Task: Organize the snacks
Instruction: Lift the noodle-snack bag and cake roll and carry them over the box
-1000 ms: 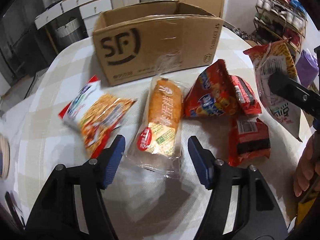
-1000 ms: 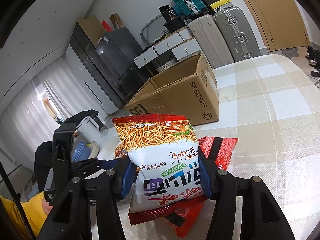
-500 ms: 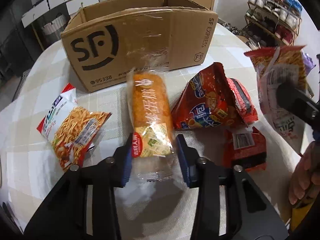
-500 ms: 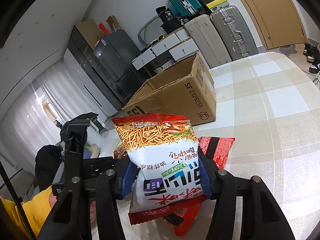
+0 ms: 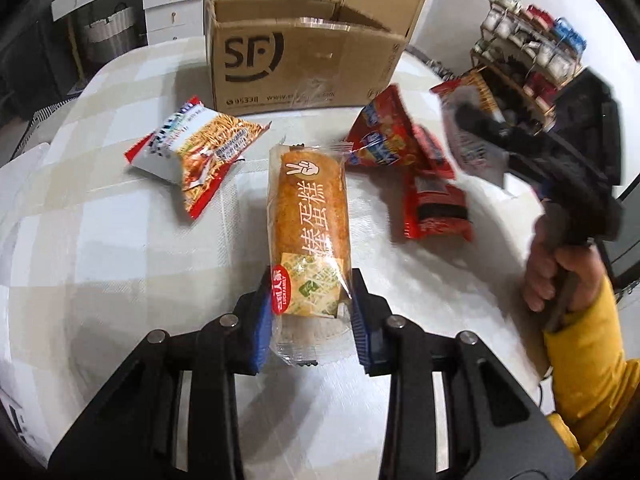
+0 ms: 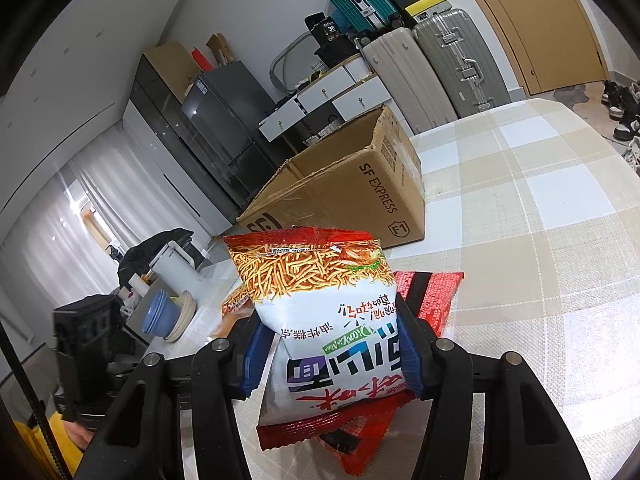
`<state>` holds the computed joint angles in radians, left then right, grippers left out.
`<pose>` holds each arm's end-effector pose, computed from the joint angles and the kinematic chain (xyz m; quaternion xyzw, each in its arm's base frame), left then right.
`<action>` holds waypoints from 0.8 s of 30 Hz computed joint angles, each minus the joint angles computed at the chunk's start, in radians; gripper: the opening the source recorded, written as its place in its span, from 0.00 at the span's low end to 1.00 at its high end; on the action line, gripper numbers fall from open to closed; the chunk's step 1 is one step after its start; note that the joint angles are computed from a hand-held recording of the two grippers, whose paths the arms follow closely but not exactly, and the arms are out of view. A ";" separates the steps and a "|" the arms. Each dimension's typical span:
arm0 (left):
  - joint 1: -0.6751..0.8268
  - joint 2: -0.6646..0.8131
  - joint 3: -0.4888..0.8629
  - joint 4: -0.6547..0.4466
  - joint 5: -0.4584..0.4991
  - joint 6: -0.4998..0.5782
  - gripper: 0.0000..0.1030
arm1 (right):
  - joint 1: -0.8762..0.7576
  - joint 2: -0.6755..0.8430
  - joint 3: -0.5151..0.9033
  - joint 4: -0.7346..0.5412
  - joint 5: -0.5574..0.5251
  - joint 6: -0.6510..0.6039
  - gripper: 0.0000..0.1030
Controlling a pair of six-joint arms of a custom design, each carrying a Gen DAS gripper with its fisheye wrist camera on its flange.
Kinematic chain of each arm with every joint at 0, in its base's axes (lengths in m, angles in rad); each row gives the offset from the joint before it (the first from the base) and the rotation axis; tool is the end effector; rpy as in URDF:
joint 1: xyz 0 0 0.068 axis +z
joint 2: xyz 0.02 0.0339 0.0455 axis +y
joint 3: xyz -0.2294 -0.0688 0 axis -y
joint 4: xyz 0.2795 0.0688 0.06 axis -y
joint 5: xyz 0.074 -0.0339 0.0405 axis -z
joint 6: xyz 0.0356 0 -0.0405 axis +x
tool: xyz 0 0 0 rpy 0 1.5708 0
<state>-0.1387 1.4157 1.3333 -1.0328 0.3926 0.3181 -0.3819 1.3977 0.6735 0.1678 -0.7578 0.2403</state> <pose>0.3102 -0.0571 0.2809 0.2592 0.9207 -0.1694 0.2376 0.3009 -0.0945 0.1465 0.0775 0.8281 0.2906 0.4730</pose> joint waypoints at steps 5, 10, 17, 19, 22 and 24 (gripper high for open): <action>0.089 -0.107 0.011 -0.058 0.103 0.050 0.29 | -0.008 -0.050 -0.039 0.032 -0.009 0.018 0.54; 0.084 -0.156 0.029 -0.049 0.136 0.028 0.29 | -0.014 -0.172 -0.082 -0.034 -0.014 0.050 0.54; 0.113 -0.191 0.108 -0.088 0.198 -0.008 0.29 | -0.009 -0.405 -0.094 -0.204 -0.009 0.071 0.54; 0.108 -0.206 0.135 -0.092 0.178 -0.013 0.29 | 0.006 -0.486 -0.085 -0.264 0.002 0.073 0.54; 0.118 -0.219 0.172 -0.087 0.163 -0.033 0.29 | 0.042 -0.567 -0.054 -0.345 0.028 0.073 0.54; 0.140 -0.227 0.209 -0.096 0.175 -0.045 0.29 | 0.068 -0.591 -0.024 -0.386 0.044 0.082 0.54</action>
<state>0.0012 1.1883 1.5427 -1.1284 0.5674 0.2729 -0.3143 0.8065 0.6498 -0.2185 -0.7133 0.3223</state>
